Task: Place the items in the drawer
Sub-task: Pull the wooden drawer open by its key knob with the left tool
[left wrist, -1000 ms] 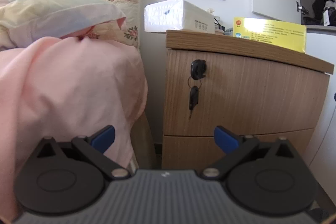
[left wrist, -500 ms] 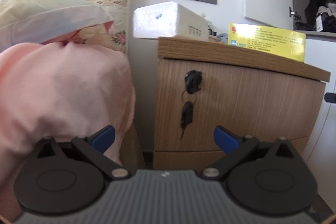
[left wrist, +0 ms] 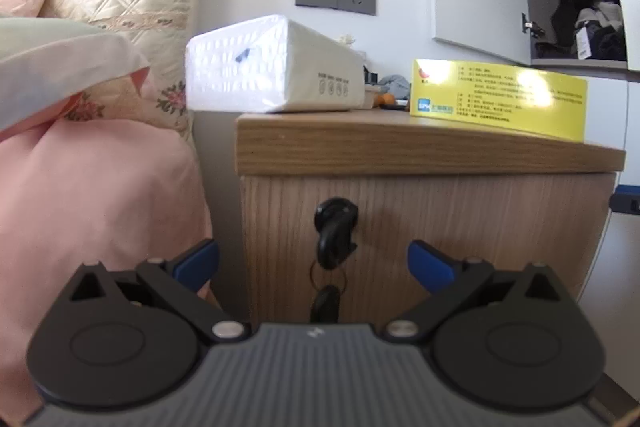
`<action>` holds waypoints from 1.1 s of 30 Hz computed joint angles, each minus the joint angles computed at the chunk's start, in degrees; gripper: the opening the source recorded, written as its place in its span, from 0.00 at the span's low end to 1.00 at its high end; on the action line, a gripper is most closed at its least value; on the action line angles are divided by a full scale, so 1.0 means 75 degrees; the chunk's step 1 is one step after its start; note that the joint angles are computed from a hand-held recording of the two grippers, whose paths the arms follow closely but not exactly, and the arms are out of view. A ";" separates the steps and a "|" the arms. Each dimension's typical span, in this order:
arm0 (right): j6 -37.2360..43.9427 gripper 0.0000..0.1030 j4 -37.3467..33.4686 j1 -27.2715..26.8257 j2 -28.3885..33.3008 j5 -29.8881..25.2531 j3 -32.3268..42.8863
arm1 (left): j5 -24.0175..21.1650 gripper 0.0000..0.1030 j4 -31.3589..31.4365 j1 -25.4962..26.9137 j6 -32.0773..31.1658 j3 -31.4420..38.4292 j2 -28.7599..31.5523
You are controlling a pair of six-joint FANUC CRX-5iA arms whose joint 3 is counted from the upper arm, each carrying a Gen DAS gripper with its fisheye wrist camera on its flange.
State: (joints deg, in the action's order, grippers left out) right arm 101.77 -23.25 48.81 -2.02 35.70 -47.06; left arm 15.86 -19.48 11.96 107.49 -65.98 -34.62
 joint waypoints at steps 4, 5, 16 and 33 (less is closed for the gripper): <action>-0.0229 0.88 0.0386 -0.0100 0.0178 0.0087 0.0045 | -0.0069 1.00 -0.0846 0.0047 0.0783 0.0334 0.0210; -0.0263 0.88 0.0447 -0.0120 0.0222 0.0101 0.0066 | -0.0065 1.00 -0.0993 0.0044 0.0910 0.0386 0.0253; -0.0660 0.88 0.0983 -0.0275 0.0495 0.0331 0.0101 | 0.0017 1.00 -0.1926 -0.0128 0.1602 0.0840 0.0622; -0.2629 0.93 0.3737 -0.1146 0.0712 0.1160 -0.0510 | -0.0148 0.99 -0.1500 -0.0217 0.1294 0.0789 0.0543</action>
